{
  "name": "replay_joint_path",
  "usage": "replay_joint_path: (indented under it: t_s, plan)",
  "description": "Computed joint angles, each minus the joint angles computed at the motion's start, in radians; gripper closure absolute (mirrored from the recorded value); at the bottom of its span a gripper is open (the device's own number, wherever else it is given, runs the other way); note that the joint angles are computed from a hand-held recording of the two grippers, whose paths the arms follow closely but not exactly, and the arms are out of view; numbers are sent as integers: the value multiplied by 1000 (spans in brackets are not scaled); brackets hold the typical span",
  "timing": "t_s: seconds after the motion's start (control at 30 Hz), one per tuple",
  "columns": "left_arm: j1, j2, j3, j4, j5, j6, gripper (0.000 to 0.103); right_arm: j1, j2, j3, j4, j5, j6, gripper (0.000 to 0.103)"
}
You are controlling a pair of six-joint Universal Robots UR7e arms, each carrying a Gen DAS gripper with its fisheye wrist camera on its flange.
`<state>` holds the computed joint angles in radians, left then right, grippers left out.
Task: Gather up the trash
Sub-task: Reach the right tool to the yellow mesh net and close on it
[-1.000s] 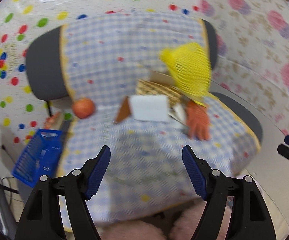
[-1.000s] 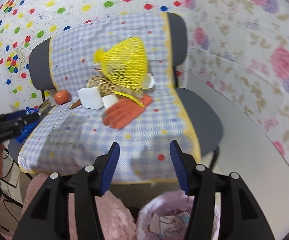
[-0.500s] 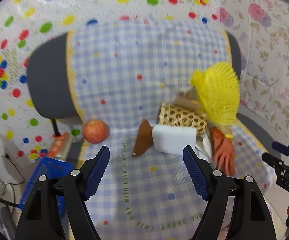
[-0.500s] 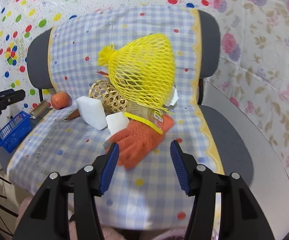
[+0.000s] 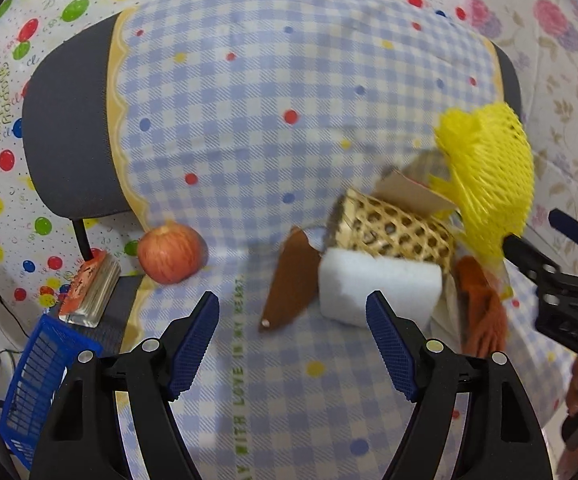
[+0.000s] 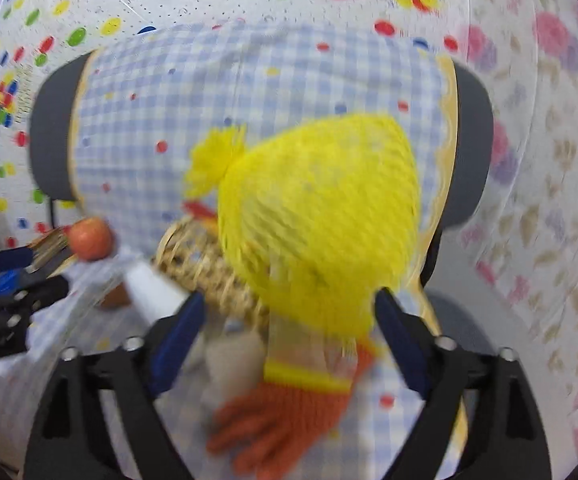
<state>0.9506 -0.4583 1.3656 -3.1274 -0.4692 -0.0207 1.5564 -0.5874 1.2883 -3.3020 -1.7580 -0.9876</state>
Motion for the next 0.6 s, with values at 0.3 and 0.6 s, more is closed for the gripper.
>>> replay_joint_path:
  t_s: [0.3,0.6]
  plan:
    - [27,11,-22,31,-54,15,27,-43,-36,-107,123,79,74,6]
    - [17,64,-100,22,-96,86,27,-101,15,-405,656,242,159,6]
